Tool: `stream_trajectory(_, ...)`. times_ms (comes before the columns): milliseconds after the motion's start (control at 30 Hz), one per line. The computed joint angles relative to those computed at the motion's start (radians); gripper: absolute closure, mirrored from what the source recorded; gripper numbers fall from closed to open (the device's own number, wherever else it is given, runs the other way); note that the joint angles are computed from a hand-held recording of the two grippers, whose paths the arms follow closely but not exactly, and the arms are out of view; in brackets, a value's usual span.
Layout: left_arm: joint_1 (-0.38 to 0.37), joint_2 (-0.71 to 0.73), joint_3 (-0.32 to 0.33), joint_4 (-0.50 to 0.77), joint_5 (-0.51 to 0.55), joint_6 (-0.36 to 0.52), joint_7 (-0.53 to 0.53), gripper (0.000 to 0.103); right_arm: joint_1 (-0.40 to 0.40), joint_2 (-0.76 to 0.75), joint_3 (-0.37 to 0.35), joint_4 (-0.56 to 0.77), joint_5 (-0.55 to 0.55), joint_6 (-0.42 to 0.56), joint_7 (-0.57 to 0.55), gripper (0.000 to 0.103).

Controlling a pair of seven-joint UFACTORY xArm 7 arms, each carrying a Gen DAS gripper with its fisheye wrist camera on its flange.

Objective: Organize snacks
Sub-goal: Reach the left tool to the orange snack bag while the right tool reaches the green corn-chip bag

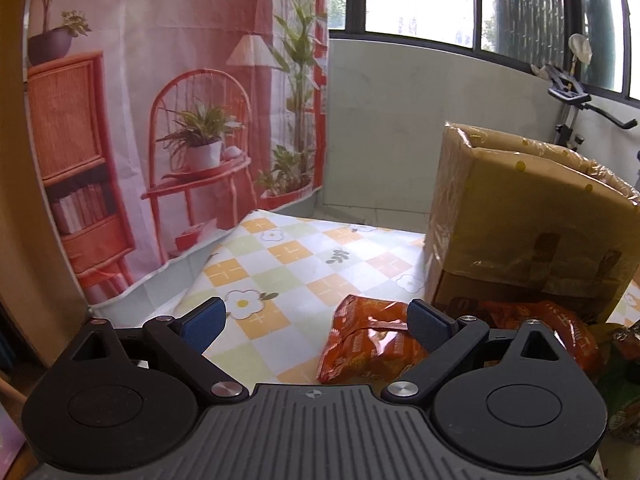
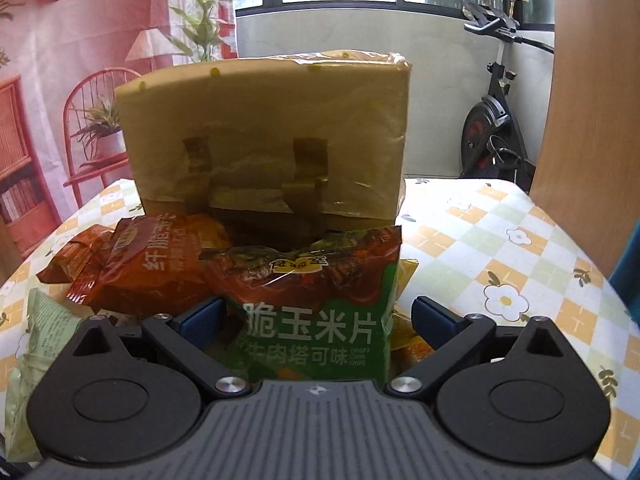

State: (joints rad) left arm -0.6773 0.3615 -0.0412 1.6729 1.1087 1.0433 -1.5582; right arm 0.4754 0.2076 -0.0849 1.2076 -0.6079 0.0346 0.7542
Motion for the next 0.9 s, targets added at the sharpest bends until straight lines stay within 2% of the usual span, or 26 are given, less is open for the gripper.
stream_trajectory(167,0.006,0.044,0.006,0.042,-0.018,-0.026,0.029,0.004,-0.131,0.009,0.148,-0.029,0.228,-0.028,-0.184,0.011)
stream_trajectory(200,0.003,0.058,0.01,0.057,-0.021,-0.029,0.041,0.004,-0.136,0.008,0.155,-0.037,0.255,-0.037,-0.203,0.011)
stream_trajectory(467,-0.008,0.14,0.041,0.138,-0.106,-0.141,0.121,0.004,-0.087,0.016,0.11,-0.051,0.357,-0.085,-0.287,0.011)
stream_trajectory(567,-0.028,0.187,0.062,0.195,-0.132,-0.134,0.164,0.004,-0.107,0.018,0.136,-0.049,0.409,-0.083,-0.331,0.01)
stream_trajectory(700,-0.038,0.21,0.099,0.214,-0.157,-0.134,0.168,0.004,-0.09,0.024,0.125,-0.043,0.443,-0.082,-0.357,0.01)
stream_trajectory(800,-0.025,0.217,0.117,0.212,-0.162,-0.152,0.168,0.004,-0.111,0.025,0.15,-0.049,0.47,-0.095,-0.391,0.011)
stream_trajectory(900,0.0,0.229,0.125,0.214,-0.169,-0.195,0.2,0.004,-0.103,0.027,0.144,-0.049,0.489,-0.099,-0.408,0.011)
